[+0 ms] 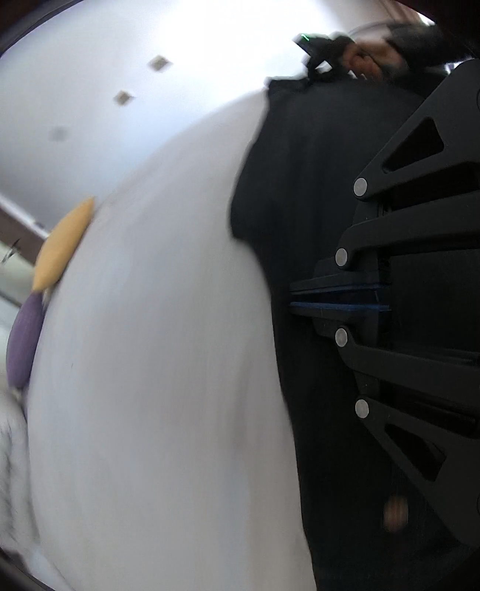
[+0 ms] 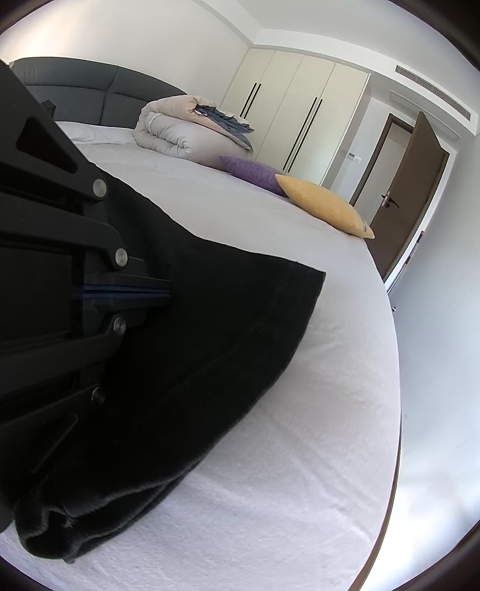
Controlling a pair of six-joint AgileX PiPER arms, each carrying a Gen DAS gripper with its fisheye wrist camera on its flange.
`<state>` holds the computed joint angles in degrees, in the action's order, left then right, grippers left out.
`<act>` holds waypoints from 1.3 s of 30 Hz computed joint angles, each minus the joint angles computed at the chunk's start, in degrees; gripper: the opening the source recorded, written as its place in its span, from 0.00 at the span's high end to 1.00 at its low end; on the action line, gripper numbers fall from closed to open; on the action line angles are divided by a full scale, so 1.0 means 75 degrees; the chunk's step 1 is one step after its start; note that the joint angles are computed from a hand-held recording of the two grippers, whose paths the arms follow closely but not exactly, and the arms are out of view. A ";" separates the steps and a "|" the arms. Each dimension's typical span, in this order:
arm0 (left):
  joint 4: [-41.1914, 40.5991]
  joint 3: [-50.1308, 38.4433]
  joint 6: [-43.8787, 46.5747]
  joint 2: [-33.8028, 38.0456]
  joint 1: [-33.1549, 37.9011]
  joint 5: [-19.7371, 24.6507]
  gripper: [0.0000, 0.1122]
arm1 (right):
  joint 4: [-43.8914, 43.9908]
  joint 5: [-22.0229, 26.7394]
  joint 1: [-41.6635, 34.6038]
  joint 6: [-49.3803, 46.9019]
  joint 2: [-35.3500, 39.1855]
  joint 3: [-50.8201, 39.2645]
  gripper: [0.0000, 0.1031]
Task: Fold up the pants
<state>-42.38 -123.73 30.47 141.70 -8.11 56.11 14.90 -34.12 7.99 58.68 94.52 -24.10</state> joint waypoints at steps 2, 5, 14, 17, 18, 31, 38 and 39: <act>0.0155 0.0064 -0.0201 -0.0070 0.0404 -0.0180 0.95 | 0.0067 -0.0031 0.0034 -0.0048 0.0013 0.0015 1.00; 0.0285 0.0549 -0.0492 -0.0414 0.0987 -0.0591 0.95 | 0.0276 -0.0040 0.0106 -0.0250 0.0017 0.0012 1.00; -0.5614 0.4702 0.3449 -0.1909 0.0924 0.1135 0.95 | 0.0477 -0.0102 0.0119 -0.0459 0.0017 0.0088 1.00; -0.6026 0.5333 0.3470 -0.1433 -0.0001 0.0974 0.95 | 0.0394 -0.0066 0.0078 -0.0415 0.0005 0.0081 1.00; -0.5848 0.5352 0.3286 -0.1304 -0.0245 0.0680 0.95 | 0.0362 -0.0011 0.0058 -0.0393 -0.0012 0.0063 1.00; -0.5341 0.5093 0.2877 -0.0979 0.0978 0.0712 0.98 | 0.0462 -0.0048 0.0075 -0.0522 -0.0098 0.0164 1.00; -0.3950 0.5216 0.2361 -0.2067 -0.0224 -0.0232 0.98 | 0.0757 0.0053 0.0160 -0.0826 -0.0166 0.0155 1.00; -0.3606 0.5079 0.2296 -0.2183 -0.0432 -0.0329 0.98 | 0.0830 0.0080 0.0180 -0.0898 -0.0173 0.0141 1.00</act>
<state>-69.43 -85.64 47.70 125.33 -11.35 53.64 21.13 -33.52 9.34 51.94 93.22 -23.04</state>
